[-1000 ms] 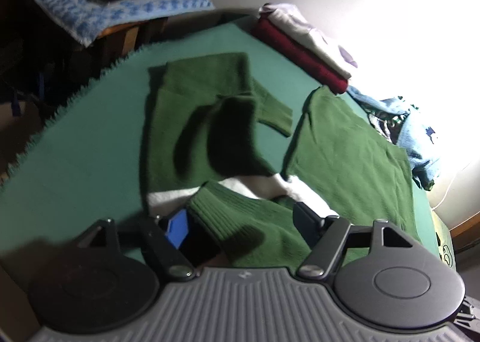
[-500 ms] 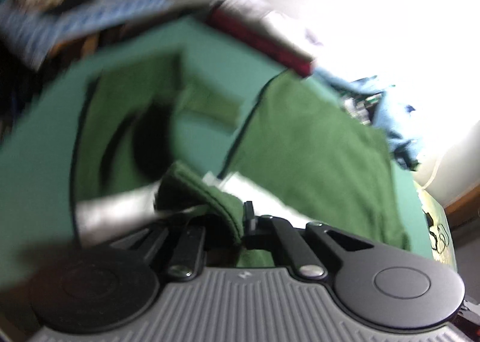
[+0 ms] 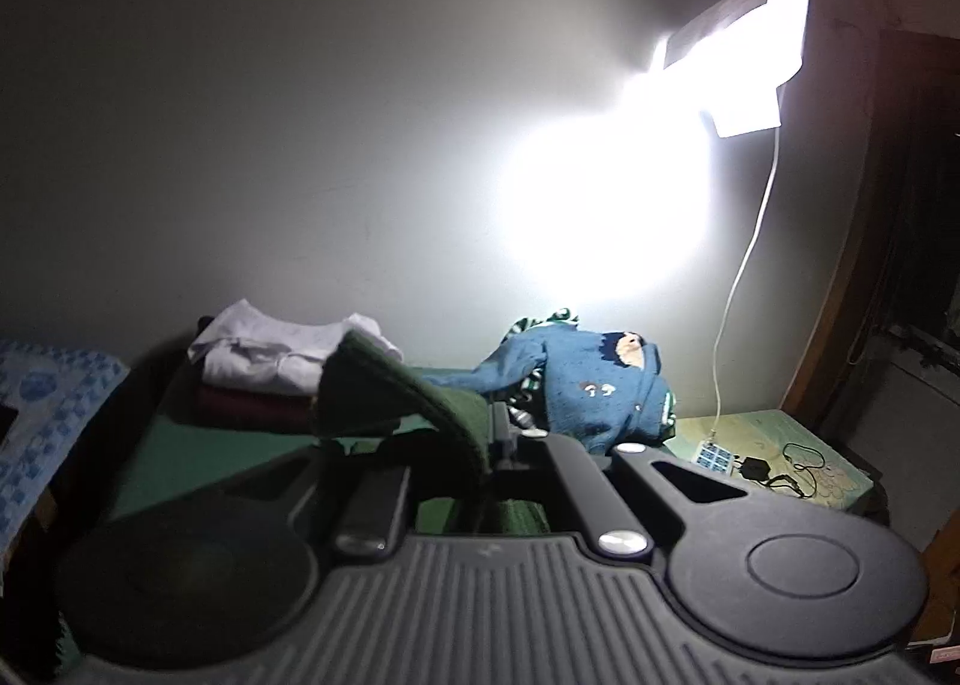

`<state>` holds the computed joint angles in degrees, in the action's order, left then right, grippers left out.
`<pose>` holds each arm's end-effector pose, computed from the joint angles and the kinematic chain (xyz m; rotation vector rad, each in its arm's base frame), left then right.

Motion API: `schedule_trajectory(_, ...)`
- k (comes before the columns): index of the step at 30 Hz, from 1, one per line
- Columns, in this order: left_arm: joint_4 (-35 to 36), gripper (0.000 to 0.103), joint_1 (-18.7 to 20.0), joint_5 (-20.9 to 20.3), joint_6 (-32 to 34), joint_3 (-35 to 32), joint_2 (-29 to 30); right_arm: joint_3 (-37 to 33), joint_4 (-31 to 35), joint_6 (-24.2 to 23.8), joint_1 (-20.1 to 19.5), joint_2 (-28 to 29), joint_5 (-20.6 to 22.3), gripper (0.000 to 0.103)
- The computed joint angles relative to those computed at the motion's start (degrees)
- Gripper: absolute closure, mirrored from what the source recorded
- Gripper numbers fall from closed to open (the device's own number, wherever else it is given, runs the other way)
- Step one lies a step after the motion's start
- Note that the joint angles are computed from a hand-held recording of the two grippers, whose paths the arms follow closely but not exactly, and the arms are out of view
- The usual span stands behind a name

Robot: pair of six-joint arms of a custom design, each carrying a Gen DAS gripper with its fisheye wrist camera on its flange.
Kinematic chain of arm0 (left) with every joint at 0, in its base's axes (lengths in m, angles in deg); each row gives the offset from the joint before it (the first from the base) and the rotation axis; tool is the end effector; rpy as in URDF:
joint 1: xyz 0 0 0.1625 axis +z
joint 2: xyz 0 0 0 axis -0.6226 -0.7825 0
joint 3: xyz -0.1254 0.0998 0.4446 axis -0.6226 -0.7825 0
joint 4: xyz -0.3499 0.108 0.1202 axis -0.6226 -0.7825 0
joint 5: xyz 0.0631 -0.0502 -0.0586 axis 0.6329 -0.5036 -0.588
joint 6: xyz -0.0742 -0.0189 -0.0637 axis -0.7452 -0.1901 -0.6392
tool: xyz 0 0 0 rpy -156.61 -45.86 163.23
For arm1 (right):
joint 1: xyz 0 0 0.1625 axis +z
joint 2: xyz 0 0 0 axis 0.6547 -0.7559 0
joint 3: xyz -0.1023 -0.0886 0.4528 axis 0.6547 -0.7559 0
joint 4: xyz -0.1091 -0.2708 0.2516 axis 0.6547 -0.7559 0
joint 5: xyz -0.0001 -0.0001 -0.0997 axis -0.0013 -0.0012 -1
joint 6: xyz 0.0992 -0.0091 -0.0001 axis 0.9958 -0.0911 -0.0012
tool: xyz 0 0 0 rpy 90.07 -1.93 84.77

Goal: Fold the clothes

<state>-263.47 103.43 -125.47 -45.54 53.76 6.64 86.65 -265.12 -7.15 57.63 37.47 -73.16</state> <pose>-0.1146 -0.6272 0.3849 0.8788 2.3536 -1.4178 0.1726 -0.5577 0.1052 0.0121 -2.4703 1.1902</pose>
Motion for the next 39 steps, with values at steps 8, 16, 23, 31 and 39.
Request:
schedule_trajectory(8, 2.34, 0.103, -0.08, -5.47, 7.06, 2.75, -6.34, -1.61, -5.83, -3.19, 2.91, 4.75, -3.16, 0.061)
schedule_trajectory(16, 3.24, 0.103, 1.55, -3.23, 6.98, 4.73, -7.75, -15.47, 2.36, -15.19, 3.2, 7.92, -1.16, 0.061)
schedule_trajectory(23, -0.34, 0.103, -0.4, 2.18, 5.54, 7.46, -7.92, -39.16, 22.24, -15.05, 0.32, 13.03, 1.36, 0.061)
schedule_trajectory(31, -5.0, 0.103, -3.27, 9.61, 2.99, 10.02, -7.44, -67.89, 40.7, -18.7, 0.46, 24.22, -4.67, 0.062)
schedule_trajectory(39, -10.28, 0.103, -5.22, 16.01, 1.61, 10.92, -6.03, -74.13, 50.43, -15.33, -1.2, 25.56, -2.36, 0.094)
